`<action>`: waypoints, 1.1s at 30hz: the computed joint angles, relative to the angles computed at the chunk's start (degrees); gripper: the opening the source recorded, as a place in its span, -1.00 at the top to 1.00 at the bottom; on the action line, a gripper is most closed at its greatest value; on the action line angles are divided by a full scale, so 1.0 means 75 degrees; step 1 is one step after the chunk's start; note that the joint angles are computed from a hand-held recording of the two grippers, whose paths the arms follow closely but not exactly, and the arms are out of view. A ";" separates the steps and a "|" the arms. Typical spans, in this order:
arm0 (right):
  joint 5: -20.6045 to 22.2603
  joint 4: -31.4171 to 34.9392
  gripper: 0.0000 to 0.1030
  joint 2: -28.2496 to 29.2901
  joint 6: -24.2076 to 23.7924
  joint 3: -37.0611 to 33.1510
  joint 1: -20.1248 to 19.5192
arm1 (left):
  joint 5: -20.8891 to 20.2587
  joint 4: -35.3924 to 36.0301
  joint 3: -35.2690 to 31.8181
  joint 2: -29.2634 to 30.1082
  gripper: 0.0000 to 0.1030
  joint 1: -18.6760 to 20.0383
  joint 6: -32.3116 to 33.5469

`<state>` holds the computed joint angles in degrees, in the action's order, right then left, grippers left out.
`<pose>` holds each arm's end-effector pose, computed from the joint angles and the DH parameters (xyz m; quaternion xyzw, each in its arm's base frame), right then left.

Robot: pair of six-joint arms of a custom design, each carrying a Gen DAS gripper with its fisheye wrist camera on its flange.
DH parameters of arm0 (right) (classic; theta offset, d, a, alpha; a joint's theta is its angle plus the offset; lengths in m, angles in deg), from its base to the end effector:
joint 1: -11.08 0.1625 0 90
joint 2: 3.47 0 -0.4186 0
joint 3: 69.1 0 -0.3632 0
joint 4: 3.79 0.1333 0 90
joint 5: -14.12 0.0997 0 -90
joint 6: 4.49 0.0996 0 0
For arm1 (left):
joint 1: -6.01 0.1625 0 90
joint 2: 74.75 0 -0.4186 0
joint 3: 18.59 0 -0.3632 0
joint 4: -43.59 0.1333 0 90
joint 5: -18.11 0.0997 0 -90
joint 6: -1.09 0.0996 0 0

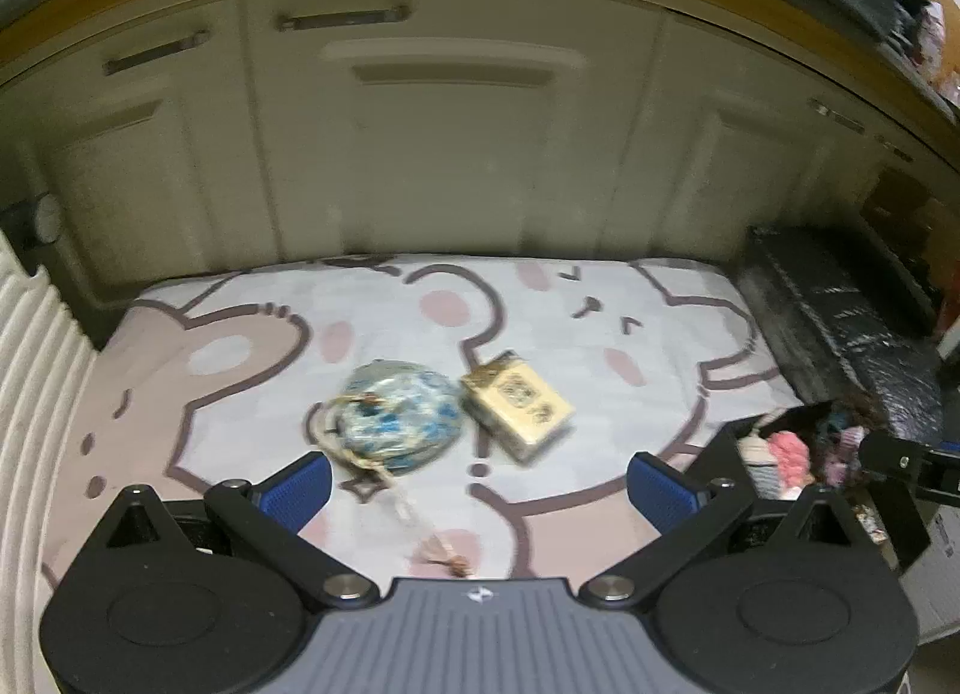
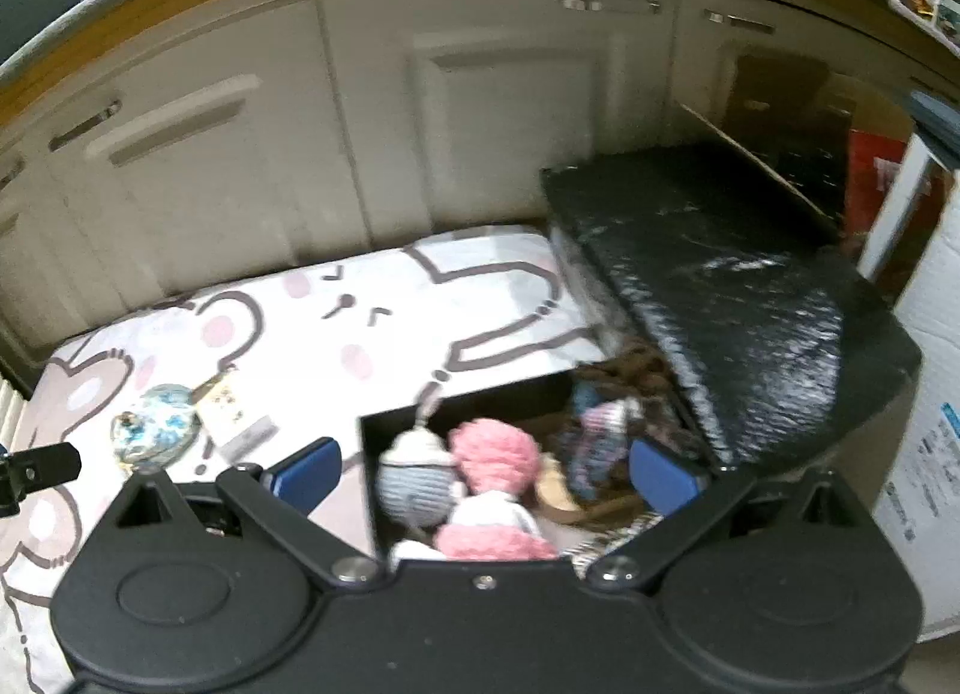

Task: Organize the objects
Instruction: 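Withdraw both open tools from the black box over the bed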

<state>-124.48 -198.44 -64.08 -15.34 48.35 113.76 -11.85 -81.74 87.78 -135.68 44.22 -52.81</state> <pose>0.1713 -0.4943 0.2528 0.0066 -0.8497 0.3753 0.3703 -0.2945 -0.5113 0.2031 0.0282 0.8631 -0.3511 0.3618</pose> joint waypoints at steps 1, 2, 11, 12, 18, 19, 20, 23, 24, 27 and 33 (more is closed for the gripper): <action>0.0029 0.0012 -1.00 0.0059 0.0013 -0.0044 0.0029 | 0.0035 0.0095 0.0035 -0.0068 -1.00 0.0006 -0.0087; 0.0062 0.0027 -1.00 0.0128 0.0028 -0.0097 0.0060 | 0.0070 0.0204 0.0074 -0.0148 -1.00 0.0014 -0.0185; 0.0265 0.0135 -1.00 0.0670 0.0022 -0.0499 0.0271 | 0.0283 0.0863 0.0406 -0.0736 -1.00 0.0017 -0.0705; 0.0277 0.0145 -1.00 0.0732 0.0007 -0.0545 0.0290 | 0.0308 0.0917 0.0437 -0.0784 -1.00 0.0013 -0.0752; 0.0442 0.0136 -1.00 0.1027 -0.0048 -0.0754 0.0360 | 0.0429 0.1202 0.0573 -0.1035 -1.00 0.0043 -0.1077; 0.0482 0.0127 -1.00 0.1072 -0.0076 -0.0786 0.0370 | 0.0448 0.1270 0.0582 -0.1054 -1.00 0.0054 -0.1159; 0.0516 0.0112 -1.00 0.1119 -0.0106 -0.0817 0.0379 | 0.0457 0.1312 0.0590 -0.1072 -1.00 0.0069 -0.1215; 0.0603 0.0065 -1.00 0.1244 -0.0210 -0.0896 0.0401 | 0.0492 0.1275 0.0623 -0.1091 -1.00 0.0117 -0.1283; 0.0623 0.0065 -1.00 0.1280 -0.0234 -0.0925 0.0409 | 0.0505 0.1254 0.0636 -0.1094 -1.00 0.0126 -0.1297; 0.0691 0.0060 -1.00 0.1372 -0.0300 -0.1011 0.0403 | 0.0523 0.1221 0.0639 -0.1071 -1.00 0.0164 -0.1284; 0.0748 -0.0009 -1.00 0.1557 -0.0456 -0.1177 0.0355 | 0.0484 0.0916 0.0646 -0.0949 -1.00 0.0304 -0.1076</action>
